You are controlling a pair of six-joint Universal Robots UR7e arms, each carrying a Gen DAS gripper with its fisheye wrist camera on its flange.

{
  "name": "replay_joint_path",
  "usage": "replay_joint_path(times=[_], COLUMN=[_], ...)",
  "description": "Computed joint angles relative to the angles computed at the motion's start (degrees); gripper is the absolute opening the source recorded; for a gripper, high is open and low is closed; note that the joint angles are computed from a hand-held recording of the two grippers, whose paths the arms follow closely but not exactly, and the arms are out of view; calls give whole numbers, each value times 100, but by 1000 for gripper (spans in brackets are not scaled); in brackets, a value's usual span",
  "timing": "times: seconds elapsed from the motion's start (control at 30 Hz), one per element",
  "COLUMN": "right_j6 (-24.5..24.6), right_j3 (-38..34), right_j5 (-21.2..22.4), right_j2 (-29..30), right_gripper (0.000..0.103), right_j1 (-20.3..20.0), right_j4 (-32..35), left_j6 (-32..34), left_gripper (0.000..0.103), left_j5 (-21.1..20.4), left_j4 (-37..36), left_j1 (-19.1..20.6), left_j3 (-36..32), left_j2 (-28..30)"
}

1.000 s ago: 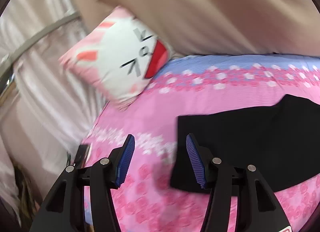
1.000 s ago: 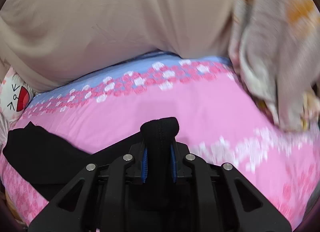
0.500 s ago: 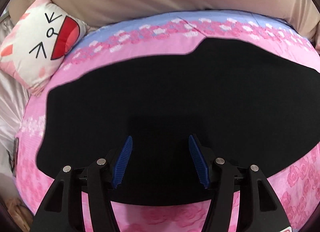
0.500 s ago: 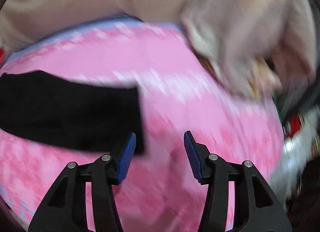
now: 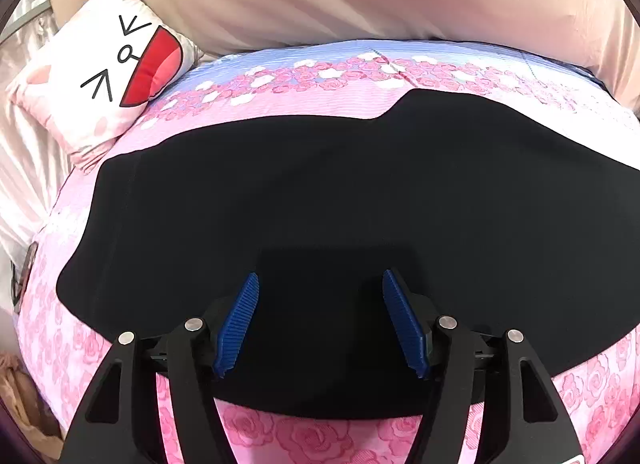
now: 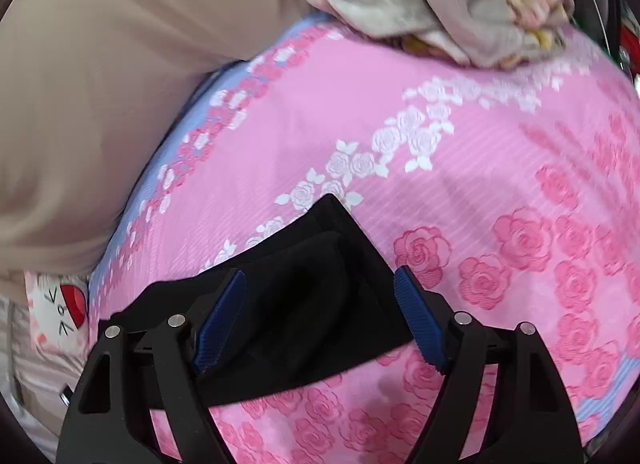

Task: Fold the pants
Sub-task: 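Close the right tool on the edge of the folded pants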

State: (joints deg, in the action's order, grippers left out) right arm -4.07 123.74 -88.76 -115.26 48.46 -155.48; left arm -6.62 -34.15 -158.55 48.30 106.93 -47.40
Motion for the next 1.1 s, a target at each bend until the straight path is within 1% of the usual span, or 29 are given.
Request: replay_joint_path(times=[0.03,0.07,0.13,0.17,0.2,0.23,0.27,0.33,0.37,0.4,0.43,0.47,0.5,0.53,0.57,0.6,0.63,0.67,0.7,0.77,0.8,0.87,0.9,0.93,0.97,1.0,1.03,1.07,1.1], right_j6=[-9,20,-16,-162,-525,-1067,-1667,-2866,-3466,-3978,-4251,-4296,-4300,-4232,-4164,-4027,-3755,-3385,-3087,-2612,-2442,-2093,-1889,-1812,-1816,-1797,-1794,-1873,-2039], right_j3=[7,-3,-85,-127,-105,-85,-3,269,469,637,918,1006,1178,1319,1482,1688,1805,1829,1792,1668,1531,1202,1002,863,640,479,354,251,243], right_j5=[151,217,-229,-526,-597,-815,-1004,-1794,-1915,-1801,-1588,-1608,-1866,-2107,-2171,-1997,-1583,-1074,-799,-108,69,125,-1,-314,-817,-1089,-1154,-1315,-1702], right_j2=[2,50,283,378,379,442,418,528,490,385,130,-6,-143,-262,-354,-599,-923,-1246,-1417,-1543,-1446,-1056,-698,-383,65,293,462,709,856], right_gripper=[66,40,12,8,8,8,8,8,8,9,10,12,12,19,22,22,26,35,40,55,58,61,61,61,61,61,51,24,21], right_j1=[-52,-18,326,559,774,1017,1499,2297,2419,2302,1946,1755,1459,1182,828,358,109,-192,-308,-342,-248,15,205,397,615,702,693,784,953], right_j4=[57,107,-100,-272,-570,-933,-1526,-2657,-2959,-3025,-2853,-2578,-2323,-2130,-2115,-2055,-2014,-1745,-1559,-1478,-1396,-1205,-1224,-1356,-1502,-1412,-1253,-1221,-1427], left_j6=[5,-3,8,3,0,-4,7,31,38,55,72,70,59,39,32,40,48,55,57,49,36,18,-2,-22,-37,-48,-47,-47,-52], left_gripper=[63,64,65,66,67,67,67,68,68,68,68,68,68,68,69,69,69,70,71,73,74,75,76,76,76,76,76,76,76], left_j5=[-9,-12,2,17,19,11,-4,-34,-45,-59,-74,-108,-149,-204,-227,-231,-224,-202,-183,-144,-145,-184,-205,-254,-293,-304,-305,-299,-291], left_j4=[-45,-88,-215,-254,-288,-322,-370,-509,-579,-668,-713,-732,-737,-726,-710,-701,-694,-681,-676,-663,-659,-690,-694,-701,-709,-715,-719,-714,-703], left_j1=[6,12,25,23,26,29,33,39,40,42,44,51,61,78,87,91,91,88,85,82,86,102,110,126,138,140,140,140,138], left_j3=[16,32,54,59,60,68,82,138,166,197,213,222,227,222,211,198,188,172,162,138,133,148,154,157,162,164,165,161,154], left_j2=[-3,-4,23,36,44,42,37,30,28,27,22,9,-8,-20,-23,-17,-8,10,25,51,52,36,27,12,-1,-3,-1,-1,5])
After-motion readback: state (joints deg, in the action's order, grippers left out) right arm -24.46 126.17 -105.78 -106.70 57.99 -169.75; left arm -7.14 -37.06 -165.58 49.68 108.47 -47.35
